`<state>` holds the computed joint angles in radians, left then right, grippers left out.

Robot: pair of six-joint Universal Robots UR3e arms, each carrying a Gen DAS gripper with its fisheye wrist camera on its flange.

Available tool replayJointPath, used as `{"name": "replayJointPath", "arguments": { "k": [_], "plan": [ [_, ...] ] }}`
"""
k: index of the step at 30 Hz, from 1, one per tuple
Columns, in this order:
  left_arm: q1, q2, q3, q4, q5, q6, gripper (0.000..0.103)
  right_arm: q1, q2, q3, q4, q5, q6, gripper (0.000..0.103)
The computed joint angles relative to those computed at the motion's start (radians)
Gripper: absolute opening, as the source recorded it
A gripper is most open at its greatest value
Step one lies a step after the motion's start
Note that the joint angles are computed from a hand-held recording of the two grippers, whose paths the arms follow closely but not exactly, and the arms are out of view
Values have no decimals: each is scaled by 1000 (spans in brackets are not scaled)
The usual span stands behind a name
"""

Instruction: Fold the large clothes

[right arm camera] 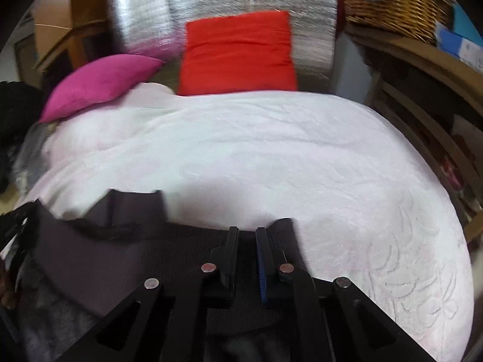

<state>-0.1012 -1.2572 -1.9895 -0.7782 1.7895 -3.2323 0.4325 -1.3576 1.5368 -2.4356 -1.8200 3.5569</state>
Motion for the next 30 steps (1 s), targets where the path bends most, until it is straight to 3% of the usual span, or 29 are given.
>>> {"name": "replayJointPath", "arguments": {
  "k": [6, 8, 10, 11, 12, 15, 17, 21, 26, 30],
  "plan": [
    [16, -24, 23, -93, -8, -3, 7, -96, -55, 110, -25, 184, 39, 13],
    [18, 13, 37, -139, -13, -7, 17, -122, -114, 154, -47, 250, 38, 13],
    [12, 76, 46, -183, -17, -16, 55, -128, -182, 202, -70, 271, 40, 17],
    [3, 113, 40, -190, -12, -17, 61, -127, -207, 221, -81, 274, 41, 20],
    [-16, 147, 35, -189, 1, -15, 64, -129, -241, 244, -89, 283, 41, 28],
    [-124, 203, 41, -213, 97, -25, 65, -122, -333, 320, -117, 301, 66, 83],
    [-177, 234, 32, -235, 149, -33, 66, -100, -367, 359, -157, 298, 79, 83],
    [-294, 314, -6, -326, 232, -75, 66, 2, -378, 328, -74, 234, 63, 83],
    [-484, 398, -61, -455, 357, -212, 66, 140, -407, 336, -19, 181, 76, 83],
    [-520, 466, -124, -516, 359, -272, 66, 233, -371, 312, 18, 158, 94, 81]
  ]
}}
